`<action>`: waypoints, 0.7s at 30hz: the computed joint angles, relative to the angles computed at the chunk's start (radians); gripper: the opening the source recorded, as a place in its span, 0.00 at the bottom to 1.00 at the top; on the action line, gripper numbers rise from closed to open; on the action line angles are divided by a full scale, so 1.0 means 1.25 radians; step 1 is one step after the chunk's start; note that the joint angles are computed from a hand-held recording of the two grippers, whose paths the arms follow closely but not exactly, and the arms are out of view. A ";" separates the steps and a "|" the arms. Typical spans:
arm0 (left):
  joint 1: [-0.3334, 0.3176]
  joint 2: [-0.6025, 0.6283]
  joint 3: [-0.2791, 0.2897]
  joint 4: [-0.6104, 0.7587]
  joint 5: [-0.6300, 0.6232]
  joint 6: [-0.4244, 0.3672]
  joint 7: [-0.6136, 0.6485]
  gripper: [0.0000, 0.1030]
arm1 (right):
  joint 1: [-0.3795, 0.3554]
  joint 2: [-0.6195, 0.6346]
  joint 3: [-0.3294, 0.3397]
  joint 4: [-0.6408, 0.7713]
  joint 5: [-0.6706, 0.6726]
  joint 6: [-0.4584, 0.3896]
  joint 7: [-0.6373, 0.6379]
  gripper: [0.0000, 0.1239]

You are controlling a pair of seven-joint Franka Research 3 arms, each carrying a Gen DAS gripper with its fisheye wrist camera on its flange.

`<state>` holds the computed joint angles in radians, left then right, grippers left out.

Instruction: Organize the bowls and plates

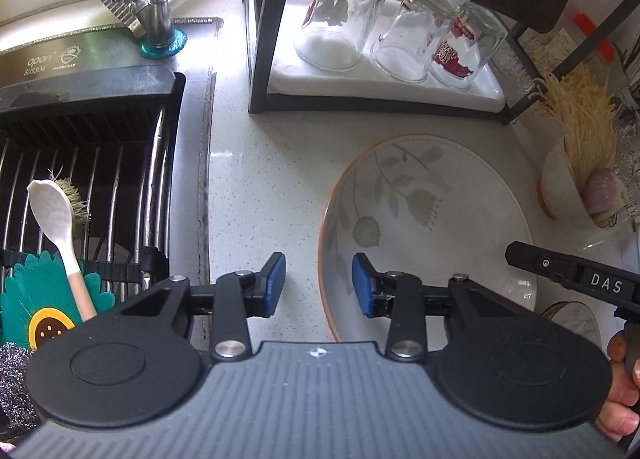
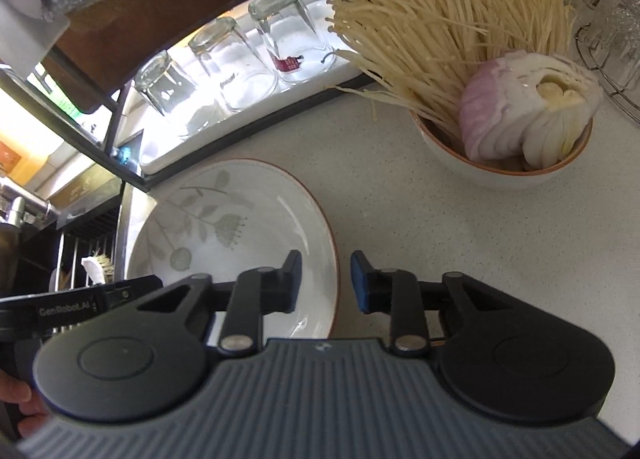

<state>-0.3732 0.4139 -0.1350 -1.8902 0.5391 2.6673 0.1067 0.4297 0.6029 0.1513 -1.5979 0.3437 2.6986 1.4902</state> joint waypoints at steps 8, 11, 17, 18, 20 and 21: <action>0.019 0.021 -0.013 0.011 -0.055 0.036 0.031 0.22 | 0.005 0.019 -0.004 0.031 -0.013 -0.032 0.000 0.15; 0.018 0.027 -0.014 0.023 -0.077 0.024 0.037 0.22 | 0.004 0.022 -0.003 0.038 -0.014 -0.040 -0.005 0.14; 0.031 0.030 -0.028 0.030 -0.127 0.014 0.060 0.22 | -0.003 0.025 0.003 0.043 -0.004 -0.049 -0.021 0.12; 0.035 0.030 -0.031 0.028 -0.138 0.018 0.065 0.22 | -0.001 0.025 0.001 0.045 -0.006 -0.053 -0.021 0.12; 0.045 0.028 -0.041 0.020 -0.159 0.028 0.083 0.22 | 0.001 0.024 -0.003 0.048 -0.010 -0.062 -0.017 0.13; 0.046 0.027 -0.043 0.018 -0.169 0.029 0.088 0.22 | -0.002 0.022 -0.001 0.047 -0.007 -0.064 -0.021 0.13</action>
